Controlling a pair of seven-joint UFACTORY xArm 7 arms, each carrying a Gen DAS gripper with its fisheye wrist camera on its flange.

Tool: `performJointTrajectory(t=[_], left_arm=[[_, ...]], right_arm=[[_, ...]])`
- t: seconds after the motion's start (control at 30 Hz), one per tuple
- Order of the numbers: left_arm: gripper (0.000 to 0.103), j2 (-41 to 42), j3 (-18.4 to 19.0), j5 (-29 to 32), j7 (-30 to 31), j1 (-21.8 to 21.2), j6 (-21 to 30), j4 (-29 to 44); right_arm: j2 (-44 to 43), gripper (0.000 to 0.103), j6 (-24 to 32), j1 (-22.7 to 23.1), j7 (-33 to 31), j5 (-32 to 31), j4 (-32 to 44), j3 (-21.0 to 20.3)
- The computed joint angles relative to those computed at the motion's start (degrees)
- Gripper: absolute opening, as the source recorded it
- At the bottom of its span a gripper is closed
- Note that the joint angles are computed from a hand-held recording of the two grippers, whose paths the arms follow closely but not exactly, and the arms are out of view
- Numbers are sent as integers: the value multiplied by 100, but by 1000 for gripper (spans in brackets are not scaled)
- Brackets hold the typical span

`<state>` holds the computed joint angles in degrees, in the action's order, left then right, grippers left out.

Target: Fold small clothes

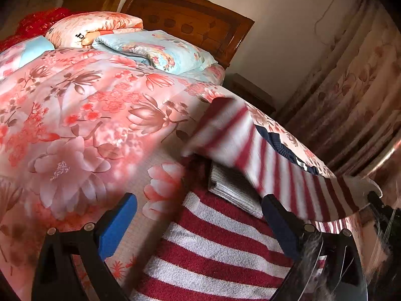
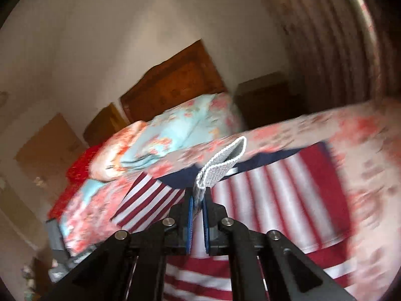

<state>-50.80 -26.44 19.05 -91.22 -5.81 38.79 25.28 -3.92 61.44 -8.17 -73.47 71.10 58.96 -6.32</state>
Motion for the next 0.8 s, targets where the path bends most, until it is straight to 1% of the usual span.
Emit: performJointTrajectory(t=[0.1, 0.17, 0.2, 0.27, 0.3, 0.33, 0.37, 0.4, 0.43, 0.5, 0.53, 0.57, 0.6, 0.63, 0.67, 0.7, 0.73, 0.77, 0.8], left_arm=[[103, 4, 2, 3, 0, -4, 7, 4], [103, 4, 4, 5, -2, -6, 7, 4], [103, 5, 0, 4, -8, -6, 10, 6], [103, 5, -2, 6, -14, -5, 10, 7], [103, 6, -1, 8, -15, -6, 10, 7], [103, 9, -1, 9, -15, -5, 10, 9], [103, 10, 0, 10, -16, -6, 10, 9], [103, 13, 11, 12, -4, -10, 5, 7], [103, 13, 11, 12, -4, -10, 5, 7], [103, 11, 8, 12, -9, -8, 7, 7], [103, 10, 10, 13, -8, -8, 6, 6], [103, 8, 11, 12, -6, -10, 11, 6], [103, 5, 11, 12, -8, -10, 12, 5], [103, -4, 12, 13, -12, -9, 6, -3], [103, -1, 9, 12, -13, -7, 12, 1], [103, -8, -5, 12, -27, 1, 41, 7], [103, -48, -49, 26, -76, 22, 85, 10], [103, -130, -114, 70, -139, 46, 96, -2], [103, -241, -217, 146, -213, 87, 132, -2]], right_arm=[[422, 7, 85, -212, 255, -131, 397, -119], [644, 7, 17, -328, 319, -313, 540, -74], [706, 9, -70, -370, 314, -388, 555, -37], [739, 14, -639, -357, 448, -694, 443, 75], [720, 19, -1000, -354, 645, -898, 337, 114], [708, 25, -1418, -111, 1083, -1194, 259, -49], [722, 25, -1597, -105, 1419, -1384, 231, -44], [722, 25, -1537, -340, 1515, -1340, 220, 150], [641, 25, -1524, -471, 1372, -1124, 145, 251], [282, 25, -1944, -314, 695, -719, -189, 209], [99, 26, -2048, -231, 267, -541, -336, 224], [-4, 26, -2034, -148, 51, -529, -402, 215], [-47, 26, -1966, -52, -117, -668, -432, 221], [-36, 26, -1927, 27, -128, -846, -420, 225], [37, 26, -1975, 207, -150, -1076, -411, 157], [107, 26, -2263, 210, -123, -1331, -483, 330], [219, 27, -2584, 207, -127, -1408, -536, 465], [263, 27, -2665, 322, -352, -1245, -559, 361], [296, 27, -2578, 306, -363, -1210, -509, 324]])
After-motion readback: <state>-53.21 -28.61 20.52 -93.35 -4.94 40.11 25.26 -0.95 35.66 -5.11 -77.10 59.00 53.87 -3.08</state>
